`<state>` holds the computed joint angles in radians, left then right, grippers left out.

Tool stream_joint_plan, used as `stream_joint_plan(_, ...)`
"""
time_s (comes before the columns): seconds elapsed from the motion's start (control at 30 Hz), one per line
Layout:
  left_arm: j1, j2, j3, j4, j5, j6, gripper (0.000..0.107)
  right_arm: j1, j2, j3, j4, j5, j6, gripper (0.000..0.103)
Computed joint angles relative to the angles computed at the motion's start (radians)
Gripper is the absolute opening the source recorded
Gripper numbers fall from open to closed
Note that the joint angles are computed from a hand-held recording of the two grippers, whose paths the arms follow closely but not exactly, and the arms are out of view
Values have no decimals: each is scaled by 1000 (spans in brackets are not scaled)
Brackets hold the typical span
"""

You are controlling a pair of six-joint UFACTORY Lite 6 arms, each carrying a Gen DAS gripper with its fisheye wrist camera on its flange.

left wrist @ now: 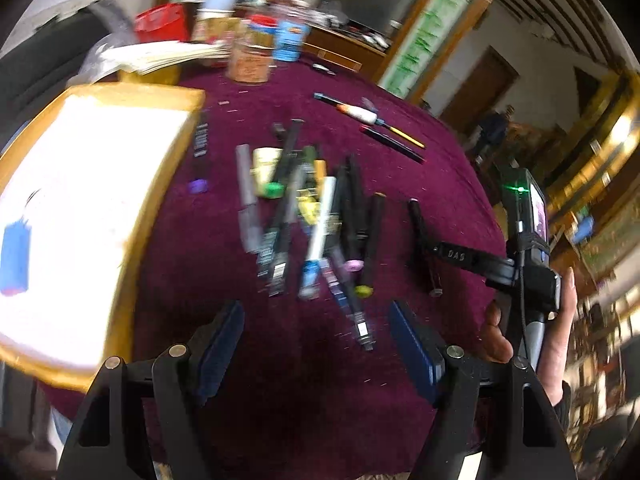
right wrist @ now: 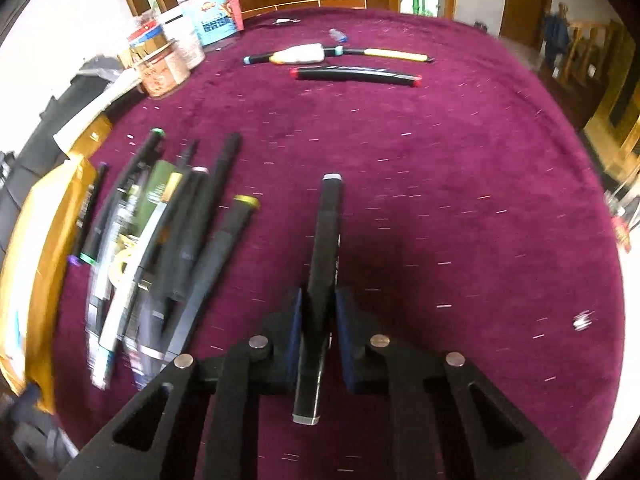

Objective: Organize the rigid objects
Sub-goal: 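Grasp a black marker with the right tool while the left tool grasps another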

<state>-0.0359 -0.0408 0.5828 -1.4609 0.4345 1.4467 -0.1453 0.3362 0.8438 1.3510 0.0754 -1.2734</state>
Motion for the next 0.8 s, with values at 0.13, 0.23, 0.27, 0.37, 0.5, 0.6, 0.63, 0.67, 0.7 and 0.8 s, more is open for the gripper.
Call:
stream_joint_plan(0.13,-164,130,128,5,-67,-17,77,-128,16,-11,320,143,-419,16)
stream_joint_plan(0.23,-269,278,265,87,-120,-106,76,-188,42,-41,551,267,-698,17)
stream_joint_plan(0.27,-296,321,306,102,-144,-133,73,-187,45,-43,583,272,-727,17)
stream_joint_plan(0.37,-342,444,431,235,-159,-264,62,-204,58,-32,553,298,-678,16)
stream_joint_plan(0.5,-346,578,583,488,-137,-555,50,-265,93,4,406,380,-521,16)
stream_joint_plan(0.6,-360,633,662,679,-105,-762,39,-278,102,13,370,401,-477,16)
stream_joint_plan(0.63,-363,651,679,701,-100,-791,39,-278,98,12,365,400,-469,16)
stream_joint_plan(0.67,-366,674,706,729,-82,-828,39,-277,94,5,370,399,-472,16)
stream_joint_plan(0.7,-364,690,722,726,-69,-835,39,-275,95,6,369,399,-470,16)
stream_joint_plan(0.8,-378,700,732,735,-99,-836,34,-293,104,14,342,422,-447,16)
